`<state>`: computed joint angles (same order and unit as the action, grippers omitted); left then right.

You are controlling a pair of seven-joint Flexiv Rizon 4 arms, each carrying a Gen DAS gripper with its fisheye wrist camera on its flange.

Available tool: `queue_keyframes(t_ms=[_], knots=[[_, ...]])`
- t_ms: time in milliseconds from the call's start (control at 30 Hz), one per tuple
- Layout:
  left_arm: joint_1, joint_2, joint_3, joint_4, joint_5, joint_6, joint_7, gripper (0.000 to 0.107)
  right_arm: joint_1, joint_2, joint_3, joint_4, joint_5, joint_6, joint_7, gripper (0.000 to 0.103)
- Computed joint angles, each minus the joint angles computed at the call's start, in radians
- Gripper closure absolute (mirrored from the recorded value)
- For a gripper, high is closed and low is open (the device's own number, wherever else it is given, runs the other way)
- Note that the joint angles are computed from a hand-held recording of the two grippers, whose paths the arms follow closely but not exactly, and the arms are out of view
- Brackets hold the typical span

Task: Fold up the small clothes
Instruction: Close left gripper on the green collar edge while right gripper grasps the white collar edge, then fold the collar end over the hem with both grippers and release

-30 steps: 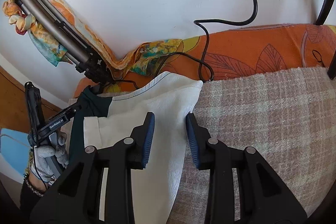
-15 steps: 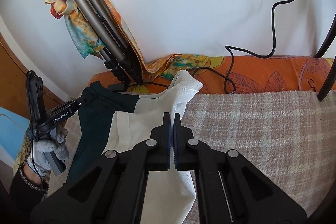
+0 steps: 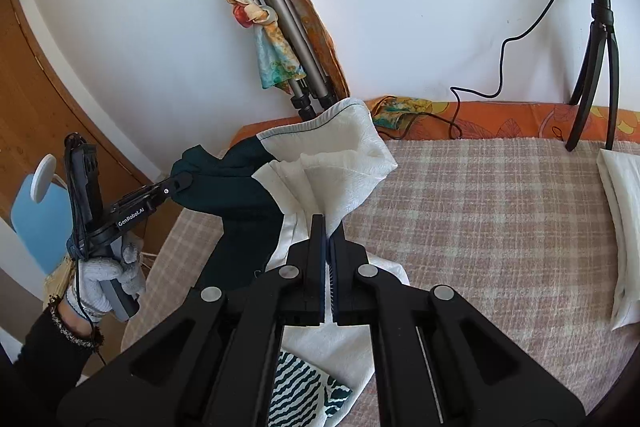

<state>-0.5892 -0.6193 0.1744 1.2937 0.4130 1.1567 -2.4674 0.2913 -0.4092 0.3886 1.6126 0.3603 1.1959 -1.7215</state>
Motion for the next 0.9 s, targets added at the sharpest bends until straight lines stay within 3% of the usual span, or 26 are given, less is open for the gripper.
queue_keyframes(t_ms=[267,500,633,700,833,867,900], knots=[[-0.086,0.118,0.012,0.196,0.097,0.037,-0.129,0.105,0.043,0.179,0.018,0.291,0.026,0.105,-0.024,0.1],[-0.14,0.198,-0.023,0.306,0.224,-0.058,-0.228,0.103,0.184,0.267,-0.1,0.591,-0.317,0.269,0.211,0.1],[-0.12,0.244,-0.091,0.383,0.236,-0.109,-0.211,0.098,0.162,0.307,-0.091,0.677,-0.381,0.296,0.265,0.1],[-0.122,0.275,-0.109,0.423,0.263,-0.117,-0.245,0.097,0.129,0.323,-0.063,0.684,-0.319,0.28,0.241,0.1],[-0.1,0.343,-0.145,0.501,0.293,-0.094,-0.335,0.096,0.066,0.36,-0.003,0.629,0.032,0.198,0.058,0.1],[-0.085,0.357,-0.154,0.523,0.292,-0.063,-0.359,0.091,0.062,0.373,-0.008,0.614,0.115,0.173,0.013,0.1],[-0.078,0.37,-0.157,0.537,0.305,-0.043,-0.394,0.077,0.059,0.382,-0.018,0.593,0.198,0.135,-0.033,0.099]])
